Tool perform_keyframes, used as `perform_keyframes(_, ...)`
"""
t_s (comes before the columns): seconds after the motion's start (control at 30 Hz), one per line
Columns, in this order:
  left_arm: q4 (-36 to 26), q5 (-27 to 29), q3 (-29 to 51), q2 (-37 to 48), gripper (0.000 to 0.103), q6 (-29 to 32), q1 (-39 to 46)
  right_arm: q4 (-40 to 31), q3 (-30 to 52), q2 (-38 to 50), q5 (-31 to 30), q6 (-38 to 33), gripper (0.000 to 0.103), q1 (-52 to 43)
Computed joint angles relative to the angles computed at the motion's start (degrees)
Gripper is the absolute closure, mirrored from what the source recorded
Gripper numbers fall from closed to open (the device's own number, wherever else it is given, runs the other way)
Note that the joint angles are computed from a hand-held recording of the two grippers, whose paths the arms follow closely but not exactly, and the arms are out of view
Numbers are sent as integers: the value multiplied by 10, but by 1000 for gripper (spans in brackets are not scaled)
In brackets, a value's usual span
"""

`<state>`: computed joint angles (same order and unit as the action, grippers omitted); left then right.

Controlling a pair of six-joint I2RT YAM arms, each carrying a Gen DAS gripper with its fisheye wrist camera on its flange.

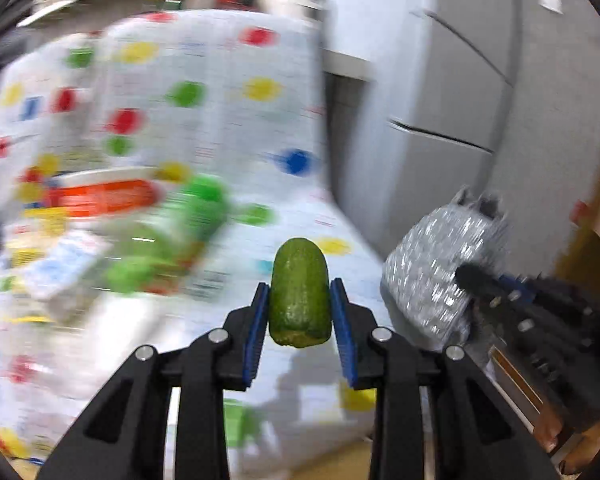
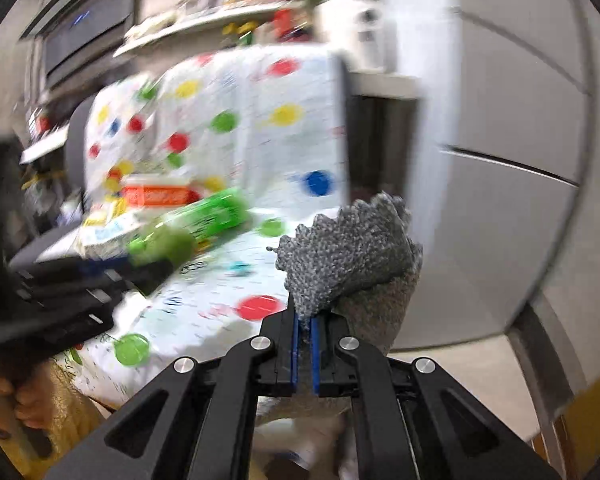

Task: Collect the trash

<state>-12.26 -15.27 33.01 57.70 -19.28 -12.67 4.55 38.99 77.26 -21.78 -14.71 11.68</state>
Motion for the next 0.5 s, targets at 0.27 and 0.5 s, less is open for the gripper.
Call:
perform_keyframes(0.27,-24,98,-34,-65,74,52,196,-23,121,189,21,44,92,153)
perform_keyframes(0.5,-7,140,-56,-60,74,62,222,-63,143,209,-74,99,59,111)
